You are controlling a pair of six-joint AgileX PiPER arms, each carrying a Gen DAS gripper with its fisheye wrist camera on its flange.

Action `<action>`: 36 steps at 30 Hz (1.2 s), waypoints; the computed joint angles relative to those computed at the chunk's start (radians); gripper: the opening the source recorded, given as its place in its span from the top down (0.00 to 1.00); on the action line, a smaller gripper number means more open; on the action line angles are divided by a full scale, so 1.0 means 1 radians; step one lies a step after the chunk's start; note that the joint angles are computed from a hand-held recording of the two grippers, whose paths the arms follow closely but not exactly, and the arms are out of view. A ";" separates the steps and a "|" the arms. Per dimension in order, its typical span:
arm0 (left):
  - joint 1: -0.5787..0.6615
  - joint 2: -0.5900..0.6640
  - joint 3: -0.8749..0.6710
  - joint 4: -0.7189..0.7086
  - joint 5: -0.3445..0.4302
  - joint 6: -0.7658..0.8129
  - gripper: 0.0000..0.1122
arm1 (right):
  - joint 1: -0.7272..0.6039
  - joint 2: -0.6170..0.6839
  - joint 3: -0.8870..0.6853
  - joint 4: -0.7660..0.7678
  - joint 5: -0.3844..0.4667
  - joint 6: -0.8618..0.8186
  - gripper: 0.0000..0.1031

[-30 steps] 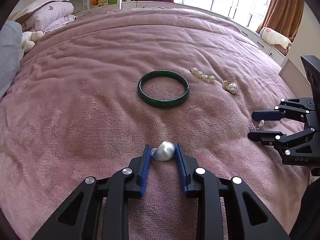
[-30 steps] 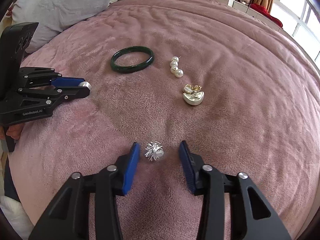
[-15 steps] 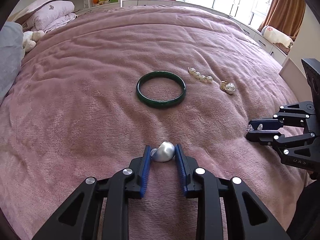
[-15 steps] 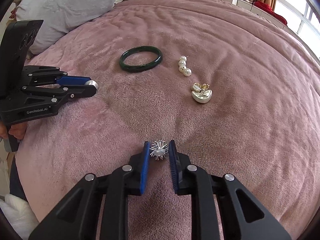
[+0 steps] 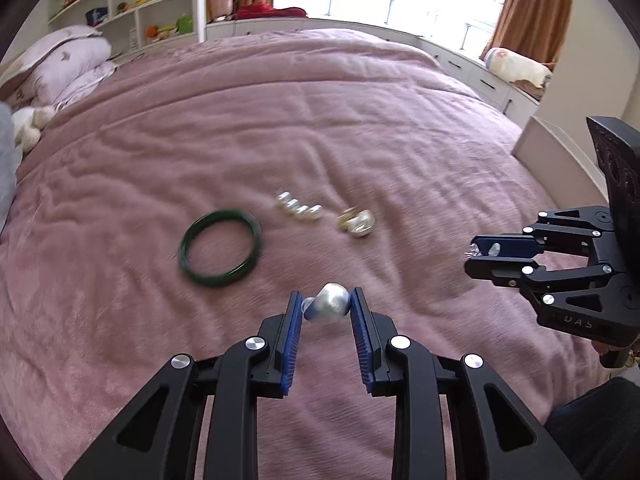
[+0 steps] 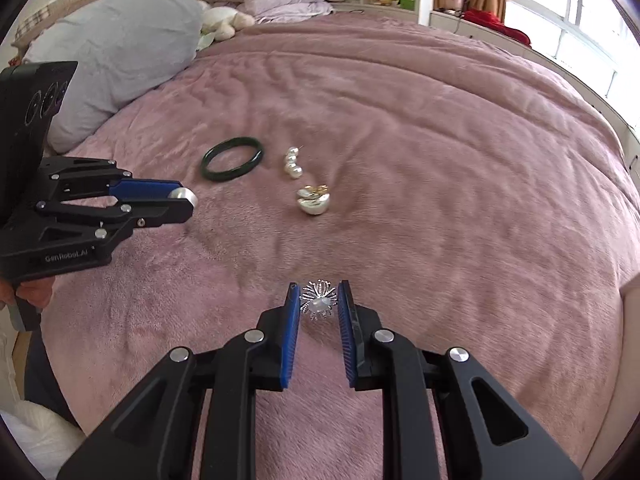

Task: Organize jewelry
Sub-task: 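Grasp the large white baroque pearl with the left tool while the right tool grasps the silver flower charm, then carry the pearl in the left tool while the right tool carries the charm to the tray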

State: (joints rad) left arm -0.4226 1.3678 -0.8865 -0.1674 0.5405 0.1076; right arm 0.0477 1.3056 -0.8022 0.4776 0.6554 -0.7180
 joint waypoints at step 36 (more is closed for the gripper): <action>-0.663 0.776 -1.373 0.313 0.465 -0.312 0.74 | -1.364 0.127 -0.424 0.297 0.547 -0.544 0.81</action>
